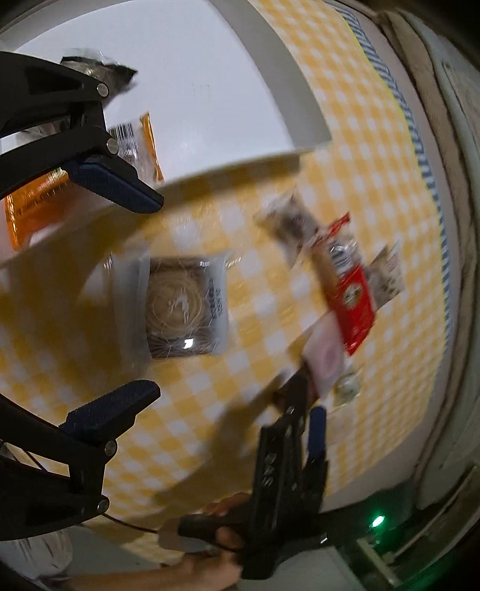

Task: Organize snacks
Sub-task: 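Grasp the white round cake with the left tool while the right tool grasps the brown pouch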

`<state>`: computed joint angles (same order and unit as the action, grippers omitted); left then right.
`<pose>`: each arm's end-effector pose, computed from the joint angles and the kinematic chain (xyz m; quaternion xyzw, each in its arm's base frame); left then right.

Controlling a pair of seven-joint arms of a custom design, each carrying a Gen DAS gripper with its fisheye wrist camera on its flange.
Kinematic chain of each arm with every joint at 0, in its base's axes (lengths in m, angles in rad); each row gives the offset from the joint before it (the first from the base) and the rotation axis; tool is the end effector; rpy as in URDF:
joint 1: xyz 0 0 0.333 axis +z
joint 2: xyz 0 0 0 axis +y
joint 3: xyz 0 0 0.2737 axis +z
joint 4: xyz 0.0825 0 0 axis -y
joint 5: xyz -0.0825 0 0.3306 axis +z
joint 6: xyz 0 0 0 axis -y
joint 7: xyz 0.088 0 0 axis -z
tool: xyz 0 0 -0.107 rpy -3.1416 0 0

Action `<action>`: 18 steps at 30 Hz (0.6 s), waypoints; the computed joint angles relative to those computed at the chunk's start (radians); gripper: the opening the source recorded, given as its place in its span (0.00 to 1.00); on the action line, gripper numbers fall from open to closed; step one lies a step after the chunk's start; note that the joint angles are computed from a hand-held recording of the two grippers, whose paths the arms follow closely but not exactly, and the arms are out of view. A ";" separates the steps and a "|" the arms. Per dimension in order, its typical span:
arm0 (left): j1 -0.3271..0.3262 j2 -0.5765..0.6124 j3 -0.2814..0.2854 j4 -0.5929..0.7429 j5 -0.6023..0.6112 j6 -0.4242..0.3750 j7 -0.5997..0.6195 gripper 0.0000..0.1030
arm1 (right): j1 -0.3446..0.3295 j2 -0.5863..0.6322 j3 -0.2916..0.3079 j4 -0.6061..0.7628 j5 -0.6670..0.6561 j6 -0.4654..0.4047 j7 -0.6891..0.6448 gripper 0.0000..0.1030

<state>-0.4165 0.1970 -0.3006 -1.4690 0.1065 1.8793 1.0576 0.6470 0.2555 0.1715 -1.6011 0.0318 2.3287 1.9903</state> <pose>0.4515 -0.3618 0.5546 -0.6239 0.7733 -0.1051 0.0421 0.4284 0.4425 0.5097 -0.8005 0.5500 -0.0054 0.2378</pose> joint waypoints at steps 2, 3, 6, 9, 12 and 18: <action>-0.012 0.045 0.001 0.049 0.025 -0.029 -0.007 0.89 | 0.001 0.041 -0.003 0.042 -0.006 -0.035 -0.011 0.60; -0.019 0.065 0.003 0.072 0.039 -0.047 -0.012 0.89 | 0.003 0.051 -0.005 0.049 -0.008 -0.040 -0.009 0.59; -0.032 0.116 0.008 0.116 0.058 -0.058 -0.022 0.88 | 0.008 0.055 -0.014 0.047 -0.018 -0.041 0.003 0.50; -0.051 0.172 0.013 0.169 0.076 -0.074 -0.036 0.88 | 0.000 0.018 -0.009 -0.001 0.002 -0.034 -0.004 0.42; -0.064 0.215 0.015 0.206 0.077 -0.089 -0.035 0.88 | -0.017 -0.076 0.008 -0.135 0.058 0.004 -0.019 0.41; -0.098 0.287 0.028 0.283 0.108 -0.143 -0.020 0.88 | -0.043 -0.238 0.039 -0.327 0.147 0.016 -0.046 0.40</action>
